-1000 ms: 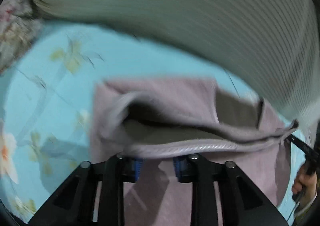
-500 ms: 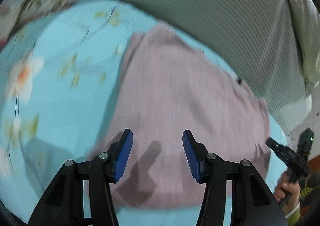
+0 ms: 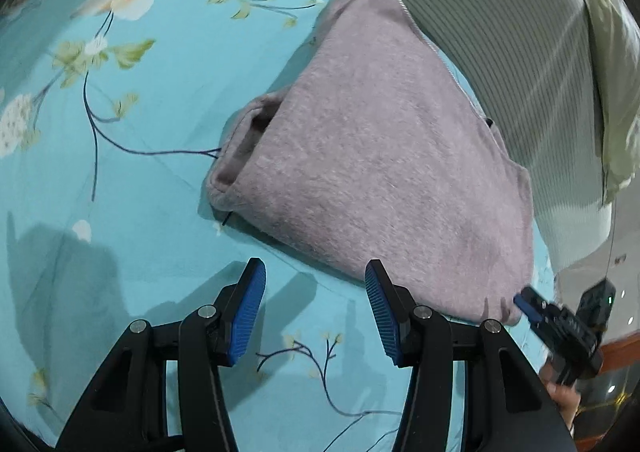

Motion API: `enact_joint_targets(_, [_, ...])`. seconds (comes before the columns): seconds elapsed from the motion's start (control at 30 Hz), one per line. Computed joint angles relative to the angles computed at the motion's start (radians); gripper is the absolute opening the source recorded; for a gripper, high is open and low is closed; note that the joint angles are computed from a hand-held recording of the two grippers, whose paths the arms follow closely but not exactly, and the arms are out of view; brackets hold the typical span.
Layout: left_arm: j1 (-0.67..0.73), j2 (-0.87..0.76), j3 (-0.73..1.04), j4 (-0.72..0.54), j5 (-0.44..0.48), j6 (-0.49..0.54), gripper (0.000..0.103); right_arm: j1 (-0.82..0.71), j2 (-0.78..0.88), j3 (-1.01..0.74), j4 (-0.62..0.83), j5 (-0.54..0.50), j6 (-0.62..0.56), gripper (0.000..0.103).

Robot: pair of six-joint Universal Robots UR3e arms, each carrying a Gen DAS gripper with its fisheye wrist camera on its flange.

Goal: Fold small clothes
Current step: 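Grasp the folded shirt's side edge with the left gripper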

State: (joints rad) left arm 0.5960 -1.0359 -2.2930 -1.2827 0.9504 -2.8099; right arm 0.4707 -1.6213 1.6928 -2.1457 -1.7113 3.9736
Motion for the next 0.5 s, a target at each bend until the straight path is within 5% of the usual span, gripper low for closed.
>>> enact_joint_targets(0.33, [-0.052, -0.233, -0.071, 0.452, -0.041, -0.297, 0.055, -0.01, -0.012, -0.01, 0.013, 0.019, -0.028, 0.042])
enact_joint_targets(0.5, [-0.061, -0.321, -0.05, 0.577, -0.042, -0.378, 0.053, -0.035, -0.019, 0.013, -0.012, 0.037, -0.052, 0.042])
